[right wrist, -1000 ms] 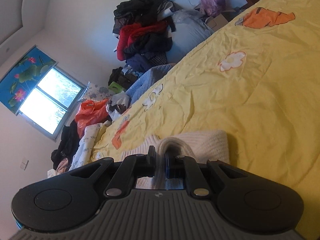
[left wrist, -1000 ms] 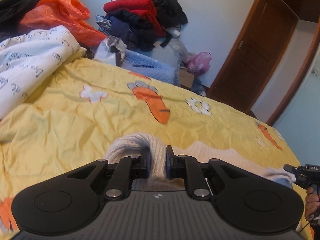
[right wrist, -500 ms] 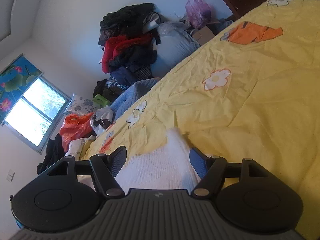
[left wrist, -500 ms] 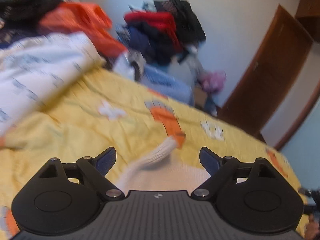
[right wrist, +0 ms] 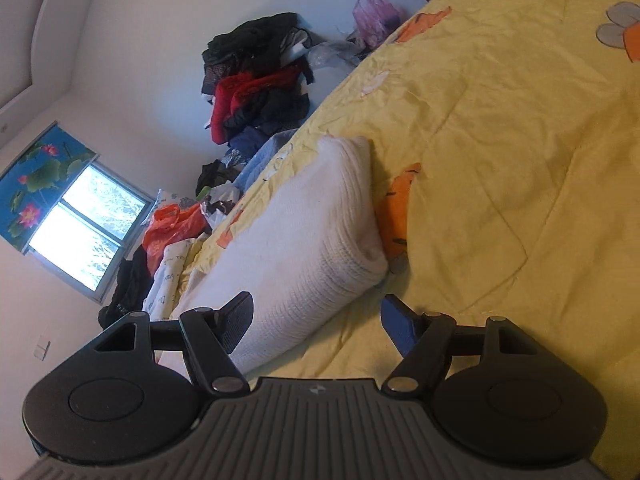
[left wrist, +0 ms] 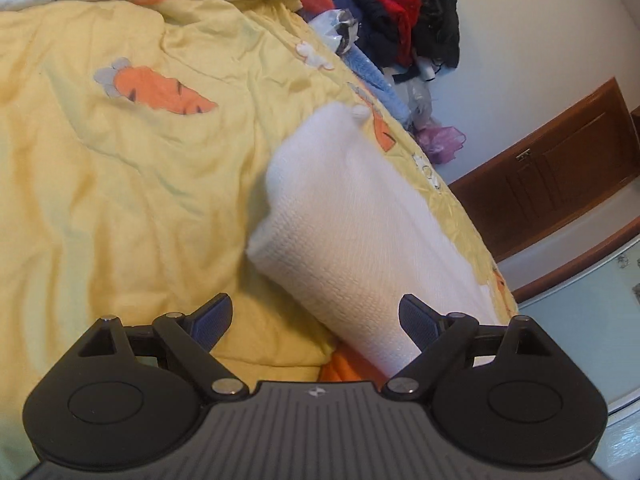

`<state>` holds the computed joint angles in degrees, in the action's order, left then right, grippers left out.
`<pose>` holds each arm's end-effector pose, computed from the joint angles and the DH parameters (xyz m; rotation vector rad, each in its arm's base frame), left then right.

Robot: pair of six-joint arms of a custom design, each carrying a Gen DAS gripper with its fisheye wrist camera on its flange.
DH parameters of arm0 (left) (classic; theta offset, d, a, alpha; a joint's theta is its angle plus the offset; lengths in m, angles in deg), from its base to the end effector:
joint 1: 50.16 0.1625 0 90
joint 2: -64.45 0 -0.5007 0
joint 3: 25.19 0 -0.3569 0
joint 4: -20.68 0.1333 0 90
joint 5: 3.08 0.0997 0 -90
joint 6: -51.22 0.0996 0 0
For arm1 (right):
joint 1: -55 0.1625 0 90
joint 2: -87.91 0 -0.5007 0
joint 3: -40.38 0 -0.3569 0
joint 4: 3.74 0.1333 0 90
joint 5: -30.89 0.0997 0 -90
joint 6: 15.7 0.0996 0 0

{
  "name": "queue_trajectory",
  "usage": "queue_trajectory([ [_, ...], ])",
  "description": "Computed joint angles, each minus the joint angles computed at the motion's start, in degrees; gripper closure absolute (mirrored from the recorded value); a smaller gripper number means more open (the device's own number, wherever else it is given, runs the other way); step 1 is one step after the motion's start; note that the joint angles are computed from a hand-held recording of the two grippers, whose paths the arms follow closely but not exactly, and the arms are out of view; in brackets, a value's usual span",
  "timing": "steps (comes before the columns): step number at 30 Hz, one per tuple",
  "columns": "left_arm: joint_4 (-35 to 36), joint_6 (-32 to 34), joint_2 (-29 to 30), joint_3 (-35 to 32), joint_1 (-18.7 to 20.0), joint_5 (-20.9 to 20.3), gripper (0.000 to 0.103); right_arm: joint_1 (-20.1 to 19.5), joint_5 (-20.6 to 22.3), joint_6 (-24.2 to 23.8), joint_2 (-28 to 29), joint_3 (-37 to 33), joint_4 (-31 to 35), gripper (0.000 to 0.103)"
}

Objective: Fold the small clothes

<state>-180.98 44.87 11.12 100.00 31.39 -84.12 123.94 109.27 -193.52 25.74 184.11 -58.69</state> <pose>0.0664 -0.5656 0.2132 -0.0290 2.8926 -1.0672 0.0250 -0.3619 0.1194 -0.3718 -2.6372 1.6634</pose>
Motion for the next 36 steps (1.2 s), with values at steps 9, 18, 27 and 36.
queue_trajectory([
  [9, -1.88, -2.94, 5.25, -3.8, -3.58, 9.35, 0.077, 8.89, 14.23, 6.2, 8.45, -11.91, 2.69, 0.073],
  [18, -1.85, 3.6, -4.59, 3.55, -5.65, 3.59, 0.092, 10.87, 8.32, 0.09, 1.82, -5.54, -0.17, 0.085],
  [27, 0.66, 11.76, -8.96, 12.46, 0.03, 3.23, 0.074, 2.38, 3.72, -3.49, 2.91, 7.3, -3.55, 0.073],
  [36, -27.74, 37.48, -6.68, 13.77, -9.09, 14.94, 0.01, 8.51, 11.15, -9.34, -8.88, 4.29, -2.3, 0.037],
])
